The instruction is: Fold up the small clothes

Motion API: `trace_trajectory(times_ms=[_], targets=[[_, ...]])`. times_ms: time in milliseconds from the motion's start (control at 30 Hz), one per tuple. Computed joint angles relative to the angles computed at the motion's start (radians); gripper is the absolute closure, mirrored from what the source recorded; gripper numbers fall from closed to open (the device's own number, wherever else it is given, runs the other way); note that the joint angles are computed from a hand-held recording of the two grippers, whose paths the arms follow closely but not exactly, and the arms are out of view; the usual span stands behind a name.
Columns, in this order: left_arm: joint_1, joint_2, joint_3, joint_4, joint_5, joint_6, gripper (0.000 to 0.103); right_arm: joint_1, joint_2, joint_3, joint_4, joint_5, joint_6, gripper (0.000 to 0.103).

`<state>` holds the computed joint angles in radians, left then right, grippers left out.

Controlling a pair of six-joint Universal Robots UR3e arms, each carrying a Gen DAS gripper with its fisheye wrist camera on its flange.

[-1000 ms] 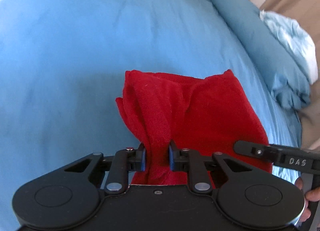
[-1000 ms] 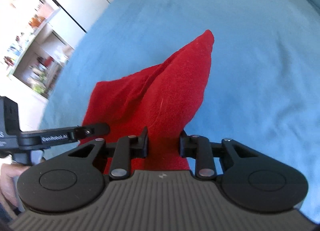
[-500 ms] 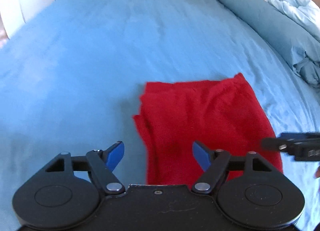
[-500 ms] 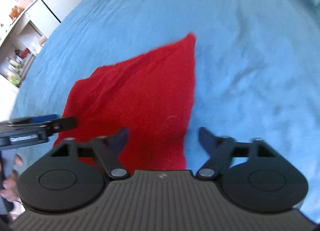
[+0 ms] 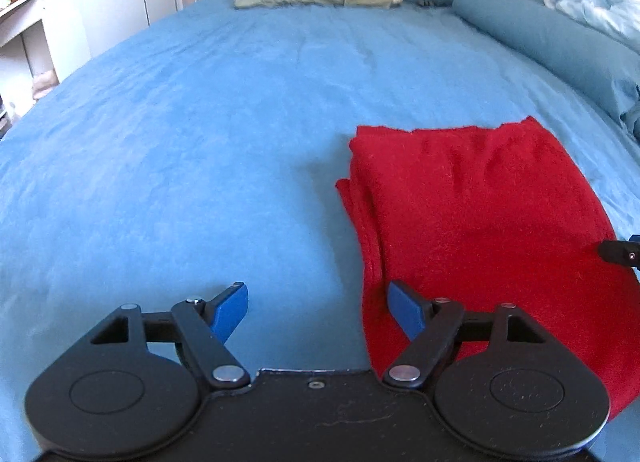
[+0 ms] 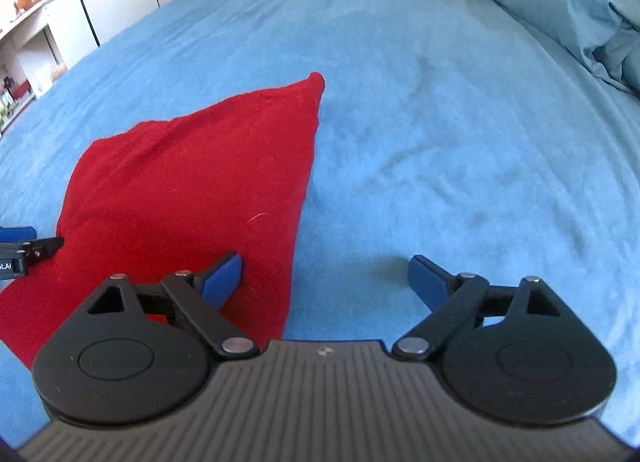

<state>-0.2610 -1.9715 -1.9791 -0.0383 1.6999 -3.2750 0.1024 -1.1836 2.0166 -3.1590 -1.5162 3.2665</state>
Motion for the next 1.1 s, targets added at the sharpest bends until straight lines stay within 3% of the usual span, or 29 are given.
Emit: trace_trajectory(times_ms=[100, 200, 300, 433, 533, 667, 800, 867, 1000, 1100], targets=[[-0.011, 0.048, -0.038, 0.021, 0.027, -0.015, 0.024, -0.007, -0.037, 0.056, -0.067, 0.016, 0.012, 0.000], [-0.015, 0.166, -0.084, 0.001, 0.037, -0.047, 0.023, 0.022, -0.182, 0.109, -0.047, -0.029, 0.015, 0.000], [-0.054, 0.352, -0.094, -0.136, 0.098, -0.089, 0.023, 0.089, -0.407, 0.126, 0.119, -0.123, 0.042, 0.000], [-0.124, 0.645, -0.077, -0.352, 0.140, -0.143, 0.000, 0.210, -0.703, 0.058, 0.452, -0.246, 0.151, 0.000], [-0.239, 0.792, 0.040, -0.583, 0.226, -0.169, 0.000, 0.367, -0.824, -0.066, 0.693, -0.399, 0.252, 0.000], [-0.501, 0.806, 0.260, -0.901, 0.481, -0.325, 0.000, 0.669, -0.812, -0.285, 0.989, -0.667, 0.462, 0.000], [-0.750, 0.790, 0.372, -1.135, 0.665, -0.551, 0.000, 0.930, -0.755, -0.438, 1.254, -0.849, 0.717, 0.000], [-0.847, 0.780, 0.402, -1.255, 0.725, -0.660, 0.000, 1.069, -0.694, -0.540, 1.456, -0.939, 0.880, 0.000], [-0.994, 0.752, 0.415, -1.430, 0.794, -0.856, 0.000, 1.220, -0.597, -0.659, 1.726, -0.991, 1.121, 0.000], [-1.086, 0.724, 0.418, -1.543, 0.828, -0.992, 0.000, 1.272, -0.561, -0.676, 1.802, -0.971, 1.207, 0.000]])
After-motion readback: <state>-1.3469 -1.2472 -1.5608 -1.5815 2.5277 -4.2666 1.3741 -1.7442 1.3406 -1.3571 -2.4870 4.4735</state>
